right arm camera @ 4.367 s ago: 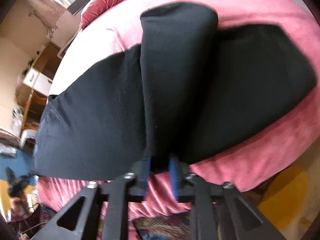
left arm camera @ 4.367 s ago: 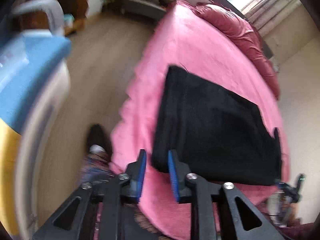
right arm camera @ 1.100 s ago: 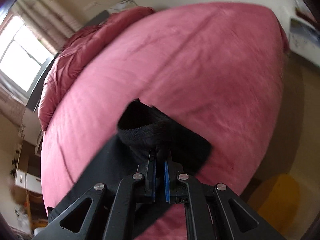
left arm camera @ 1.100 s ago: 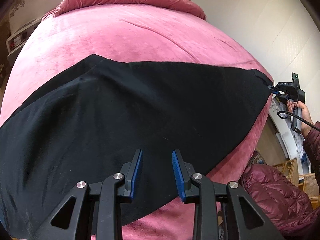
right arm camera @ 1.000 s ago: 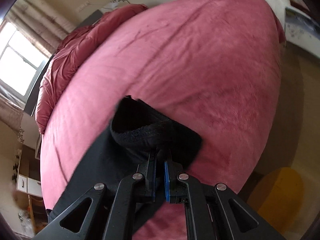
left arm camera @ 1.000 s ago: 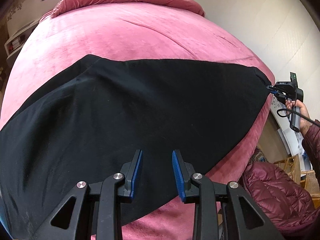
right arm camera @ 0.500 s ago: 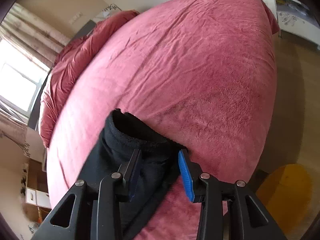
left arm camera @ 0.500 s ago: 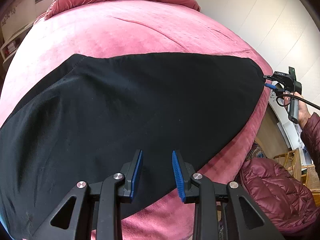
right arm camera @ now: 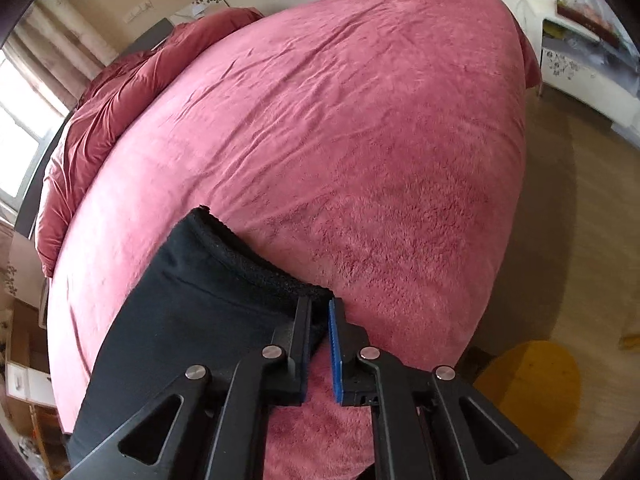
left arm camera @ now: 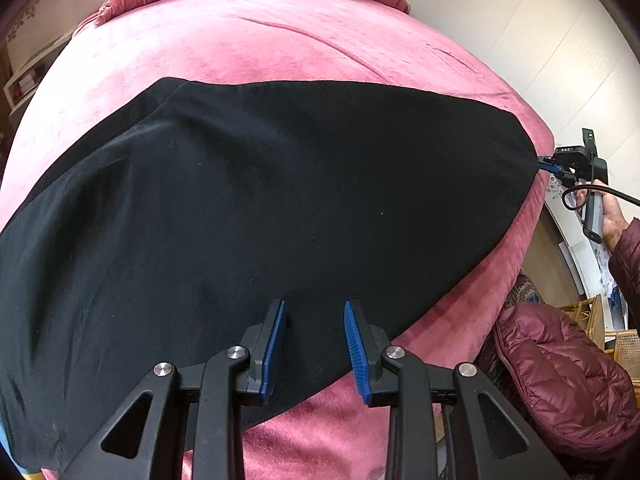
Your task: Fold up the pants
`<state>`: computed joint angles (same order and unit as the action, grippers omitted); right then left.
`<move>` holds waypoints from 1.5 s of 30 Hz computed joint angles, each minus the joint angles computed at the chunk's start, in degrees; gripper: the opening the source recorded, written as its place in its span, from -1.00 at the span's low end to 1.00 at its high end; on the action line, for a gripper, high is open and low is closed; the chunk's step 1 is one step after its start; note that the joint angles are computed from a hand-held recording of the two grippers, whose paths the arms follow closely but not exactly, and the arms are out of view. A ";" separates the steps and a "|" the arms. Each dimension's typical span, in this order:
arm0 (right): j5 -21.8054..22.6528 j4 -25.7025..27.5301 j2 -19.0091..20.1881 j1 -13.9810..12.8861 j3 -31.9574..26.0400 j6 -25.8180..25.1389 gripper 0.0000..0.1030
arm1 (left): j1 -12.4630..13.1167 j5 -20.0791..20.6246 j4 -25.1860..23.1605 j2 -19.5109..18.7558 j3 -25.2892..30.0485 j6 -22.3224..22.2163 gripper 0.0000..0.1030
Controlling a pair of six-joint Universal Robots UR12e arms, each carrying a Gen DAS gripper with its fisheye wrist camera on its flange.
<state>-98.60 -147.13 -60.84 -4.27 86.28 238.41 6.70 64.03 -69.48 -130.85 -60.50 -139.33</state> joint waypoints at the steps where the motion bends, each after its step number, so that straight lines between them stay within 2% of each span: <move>1: -0.03 -0.67 -0.44 0.04 0.48 0.50 -0.56 | 0.06 -0.29 0.10 0.08 -0.16 -0.08 -0.41; 2: -0.35 -1.08 -0.92 0.20 0.88 1.07 -0.36 | 0.14 -0.68 0.40 0.16 -0.36 -0.06 -0.41; 3: -0.73 -1.86 -1.45 0.41 1.45 1.48 0.04 | 0.22 -1.32 1.25 0.44 -0.96 0.31 -0.41; 4: -0.83 -3.42 -2.15 0.81 2.36 1.60 0.12 | 0.41 -1.74 1.44 0.50 -1.03 0.76 -0.41; 5: -0.01 -4.83 -2.69 1.06 3.13 1.41 0.12 | 0.56 -2.36 1.67 0.79 -1.46 1.46 -0.41; 8: 6.06 -8.27 -3.68 1.99 4.95 0.09 0.11 | 0.61 -3.41 1.62 1.36 -2.54 2.81 -0.41; 12: 12.63 -11.09 -2.51 3.66 4.78 -0.70 -0.01 | 0.87 -4.38 2.21 1.49 -3.18 2.05 -0.41; 15: 13.88 -12.53 -0.74 4.63 3.58 0.89 -0.17 | 1.08 -4.25 4.42 1.94 -3.98 0.98 -0.41; 18: 14.73 -13.08 0.76 4.83 2.45 3.27 -0.25 | 1.59 -4.59 5.80 2.30 -4.72 -0.42 -0.40; 20: 14.23 -12.10 1.75 5.01 1.24 3.12 -0.48 | 1.77 -3.66 7.75 2.69 -5.67 -2.10 -0.39; 21: 13.40 -10.55 1.96 5.38 0.48 2.23 -0.74 | 1.83 -3.39 8.59 2.81 -6.01 -2.76 -0.39; 22: 12.51 -8.57 2.15 5.73 -0.30 1.15 -0.83 | 1.97 -3.29 9.63 2.95 -6.42 -3.65 -0.38; 24: 10.93 -6.28 2.19 6.25 -1.51 -1.19 -0.86 | 2.23 -2.73 10.85 3.21 -6.98 -4.95 -0.38; 27: 8.90 -3.50 1.24 6.77 -1.68 -3.90 -0.87 | 2.56 -1.18 10.23 2.92 -6.69 -6.68 -0.39; 31: 9.46 0.39 1.95 6.64 -2.12 -4.82 -0.87 | 3.07 -1.09 8.69 2.71 -6.37 -6.33 -0.39; 33: 10.06 -0.23 2.43 6.57 -2.37 -4.02 -0.84 | 3.18 -1.12 9.30 2.94 -6.56 -6.08 -0.39; 36: 10.28 -1.18 1.77 6.53 -1.68 -3.18 -0.64 | 3.59 -0.65 10.98 3.29 -7.00 -8.13 -0.38; 37: 9.34 -0.22 1.11 6.68 -1.47 -3.88 -0.45 | 3.80 -0.45 11.73 3.41 -7.19 -9.17 -0.38; 38: 7.93 1.30 0.78 7.04 -1.85 -4.91 -0.34 | 4.17 0.12 12.97 3.70 -7.50 -11.33 -0.38; 40: 5.94 3.23 0.36 7.92 -2.78 -8.45 -0.28 | 5.02 0.26 13.54 3.73 -7.29 -14.18 -0.38; 42: 6.94 3.74 0.78 8.89 -4.71 -13.88 -0.28 | 6.27 1.03 14.45 3.84 -7.07 -18.85 -0.38; 45: 13.12 4.16 3.10 10.27 -9.21 -23.37 -0.28 | 8.02 3.21 17.24 4.15 -7.35 -26.10 -0.38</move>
